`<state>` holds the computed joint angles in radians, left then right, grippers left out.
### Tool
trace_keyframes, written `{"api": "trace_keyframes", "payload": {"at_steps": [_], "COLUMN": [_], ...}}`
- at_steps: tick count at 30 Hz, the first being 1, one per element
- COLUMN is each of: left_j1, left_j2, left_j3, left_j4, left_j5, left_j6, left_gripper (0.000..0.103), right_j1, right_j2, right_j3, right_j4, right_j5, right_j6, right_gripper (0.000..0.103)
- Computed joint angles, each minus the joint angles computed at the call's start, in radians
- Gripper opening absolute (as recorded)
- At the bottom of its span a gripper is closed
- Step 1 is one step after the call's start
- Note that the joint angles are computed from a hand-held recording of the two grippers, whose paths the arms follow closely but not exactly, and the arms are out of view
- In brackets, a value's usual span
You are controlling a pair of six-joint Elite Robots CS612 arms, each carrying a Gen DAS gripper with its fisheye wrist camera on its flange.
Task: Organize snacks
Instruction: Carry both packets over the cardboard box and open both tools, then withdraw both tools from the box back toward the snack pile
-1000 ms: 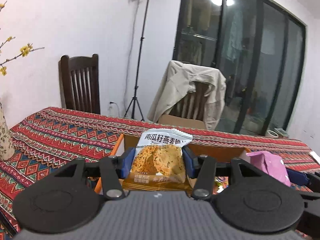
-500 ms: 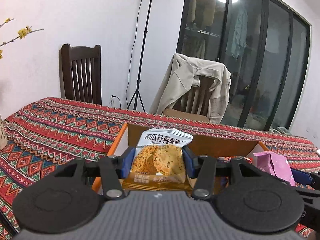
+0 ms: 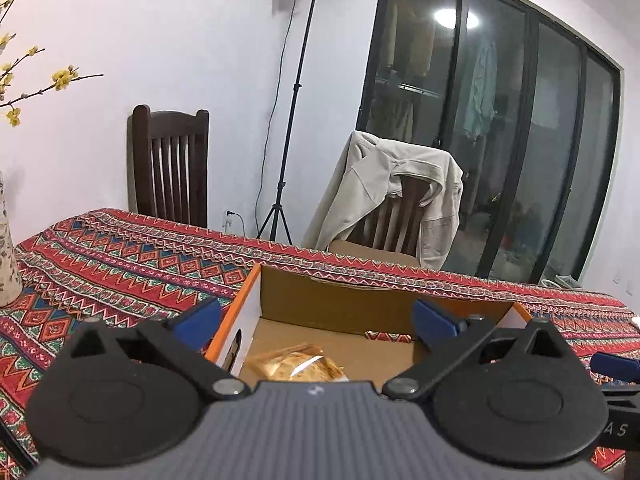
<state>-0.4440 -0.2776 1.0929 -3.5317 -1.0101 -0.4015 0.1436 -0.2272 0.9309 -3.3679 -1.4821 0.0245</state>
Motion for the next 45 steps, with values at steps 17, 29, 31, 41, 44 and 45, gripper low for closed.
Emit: {"api": "trace_keyframes", "payload": {"at_steps": [17, 29, 31, 41, 44, 45], "left_j1": [-0.015, -0.011, -0.012, -0.010, -0.017, -0.019], "left_j2": [-0.059, -0.142, -0.151, -0.189, -0.191, -0.191], "left_j3": [0.083, 0.236, 0.261, 0.375, 0.404, 0.412], "left_j4": [-0.052, -0.052, -0.049, -0.039, -0.062, -0.067], "left_j5": [0.008, -0.036, -0.031, -0.074, -0.060, -0.055], "left_j6": [-0.005, -0.058, -0.054, -0.058, -0.048, -0.047], "left_gripper": [0.103, 0.103, 0.103, 0.103, 0.103, 0.103], "right_j1": [0.000, -0.011, -0.013, -0.020, -0.021, -0.021], "right_j2": [-0.039, -0.123, -0.133, -0.175, -0.183, -0.185], "right_j3": [0.052, 0.207, 0.230, 0.345, 0.371, 0.380], "right_j4": [-0.010, -0.057, -0.065, -0.131, -0.142, -0.146], "right_j5": [-0.013, 0.028, 0.033, 0.055, 0.058, 0.057], "right_j6": [-0.003, -0.055, -0.060, -0.090, -0.096, -0.101], "right_gripper": [0.103, 0.103, 0.103, 0.103, 0.103, 0.103]}}
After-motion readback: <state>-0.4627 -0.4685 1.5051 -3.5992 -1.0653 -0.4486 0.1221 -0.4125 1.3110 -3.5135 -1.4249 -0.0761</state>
